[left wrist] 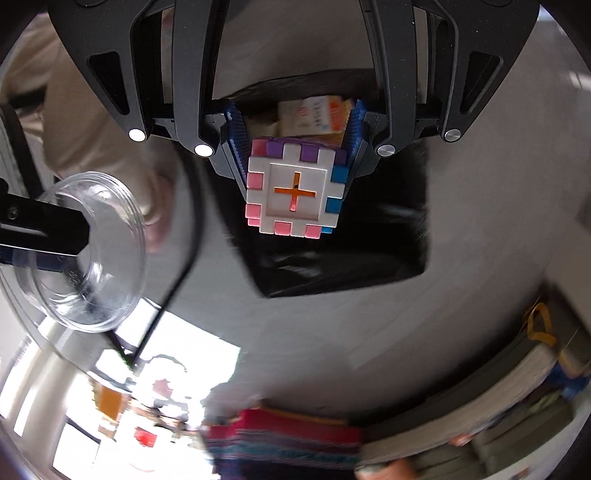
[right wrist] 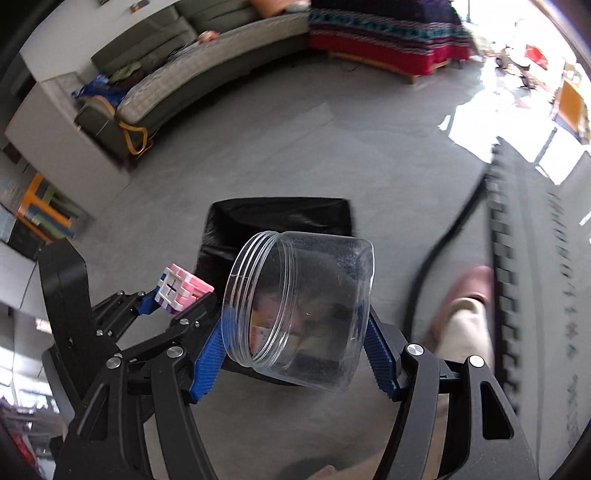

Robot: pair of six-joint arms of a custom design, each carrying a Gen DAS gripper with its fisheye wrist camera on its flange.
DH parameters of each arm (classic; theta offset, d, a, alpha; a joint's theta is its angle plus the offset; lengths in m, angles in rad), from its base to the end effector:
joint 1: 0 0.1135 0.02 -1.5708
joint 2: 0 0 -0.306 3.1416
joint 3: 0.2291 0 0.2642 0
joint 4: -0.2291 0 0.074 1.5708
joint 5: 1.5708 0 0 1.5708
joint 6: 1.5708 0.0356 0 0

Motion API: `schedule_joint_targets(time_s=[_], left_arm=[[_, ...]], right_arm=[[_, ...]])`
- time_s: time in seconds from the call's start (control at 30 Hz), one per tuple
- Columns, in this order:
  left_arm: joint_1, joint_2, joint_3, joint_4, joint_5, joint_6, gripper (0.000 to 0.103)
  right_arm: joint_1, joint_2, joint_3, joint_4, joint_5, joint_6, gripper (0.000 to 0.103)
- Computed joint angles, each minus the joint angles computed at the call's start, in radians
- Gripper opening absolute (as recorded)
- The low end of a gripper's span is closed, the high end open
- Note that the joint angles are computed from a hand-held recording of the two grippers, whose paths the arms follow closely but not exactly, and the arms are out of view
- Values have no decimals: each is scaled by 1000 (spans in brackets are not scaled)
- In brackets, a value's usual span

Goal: Collect trash

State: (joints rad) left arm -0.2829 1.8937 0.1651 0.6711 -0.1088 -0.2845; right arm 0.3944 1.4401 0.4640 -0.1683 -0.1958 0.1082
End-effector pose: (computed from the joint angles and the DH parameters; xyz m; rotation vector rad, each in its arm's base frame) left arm 0.1832 -0.0492 0.0449 -0.0395 2.6187 -0.0555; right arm 0.1995 0.0906 0.1382 -0.4498 2.7118 0.4094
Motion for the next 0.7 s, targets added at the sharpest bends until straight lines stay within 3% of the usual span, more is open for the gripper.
schedule_joint_targets(time_s=[0.03, 0.07, 0.17, 0.37, 0.7], left_arm=[[41, 19, 0, 2, 12, 14, 62], [77, 39, -6, 16, 13, 21, 100], [143, 63, -35, 81, -2, 23, 97], [217, 72, -43, 117, 45, 50, 97], [17, 0, -20, 27, -41, -45, 97]], right_arm=[[43, 51, 33, -5, 11, 10, 73], [72, 79, 55, -9, 31, 20, 75], [133, 105, 79, 10, 86, 48, 76], [112, 62, 37, 22, 70, 23, 77], [-31, -32, -10, -6, -19, -46, 77]])
